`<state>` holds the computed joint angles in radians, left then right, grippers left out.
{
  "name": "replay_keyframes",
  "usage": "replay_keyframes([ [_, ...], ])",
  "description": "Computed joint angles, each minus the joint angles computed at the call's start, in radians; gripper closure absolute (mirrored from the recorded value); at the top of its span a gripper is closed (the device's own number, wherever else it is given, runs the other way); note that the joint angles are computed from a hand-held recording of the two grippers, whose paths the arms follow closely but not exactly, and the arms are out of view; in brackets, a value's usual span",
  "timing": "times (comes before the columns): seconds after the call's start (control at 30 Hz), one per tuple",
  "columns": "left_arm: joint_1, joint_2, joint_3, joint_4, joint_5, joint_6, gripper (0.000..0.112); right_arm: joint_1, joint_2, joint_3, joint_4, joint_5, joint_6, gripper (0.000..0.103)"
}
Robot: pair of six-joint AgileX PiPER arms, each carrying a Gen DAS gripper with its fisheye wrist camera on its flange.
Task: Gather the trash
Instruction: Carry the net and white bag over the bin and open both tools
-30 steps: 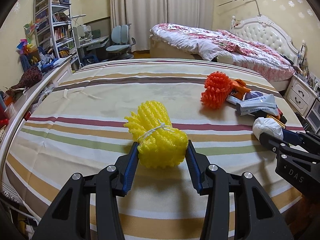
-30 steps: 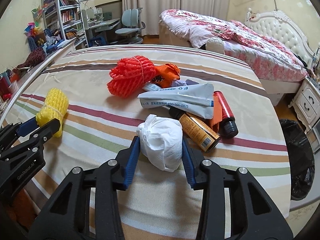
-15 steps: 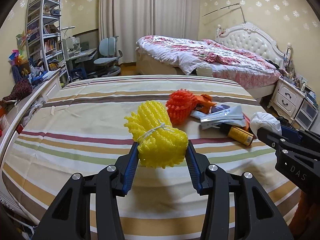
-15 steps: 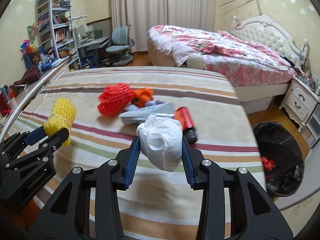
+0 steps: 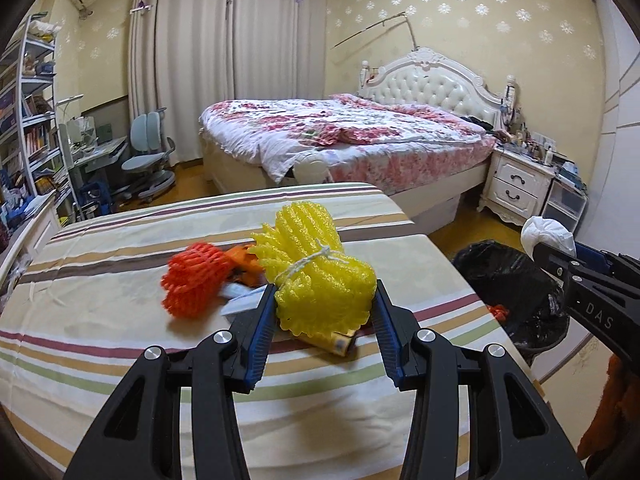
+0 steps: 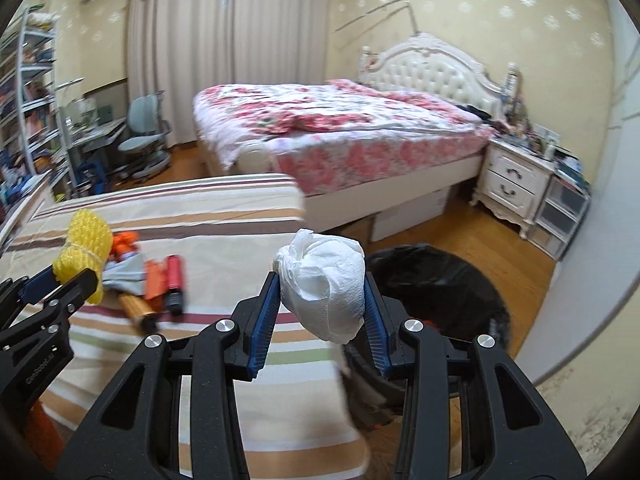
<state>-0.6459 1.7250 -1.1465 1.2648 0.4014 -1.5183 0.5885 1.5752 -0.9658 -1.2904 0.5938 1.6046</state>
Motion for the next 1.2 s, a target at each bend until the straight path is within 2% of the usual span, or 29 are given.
replay_keyframes([
  [0.37,-0.095,0.251,-0.352,-0.220,0.005,0.301,0.066,-0.274,0.007,0.058,-0.106,-0.105,0.107,0.063],
  [0.63,-0.118,0.393,-0.564,-0.415,0.014,0.544,0.066,-0.380,0.051,0.040,-0.131,-0.170,0.135,0.063],
  [0.83,-0.129,0.491,-0.722,-0.552,0.062,0.708,0.066,-0.445,0.096,0.007,-0.104,-0.226,0.114,0.063],
  [1.2,-0.138,0.672,-1.024,-0.723,0.191,0.921,0.066,-0.501,0.142,-0.027,-0.095,-0.256,0.104,0.063],
])
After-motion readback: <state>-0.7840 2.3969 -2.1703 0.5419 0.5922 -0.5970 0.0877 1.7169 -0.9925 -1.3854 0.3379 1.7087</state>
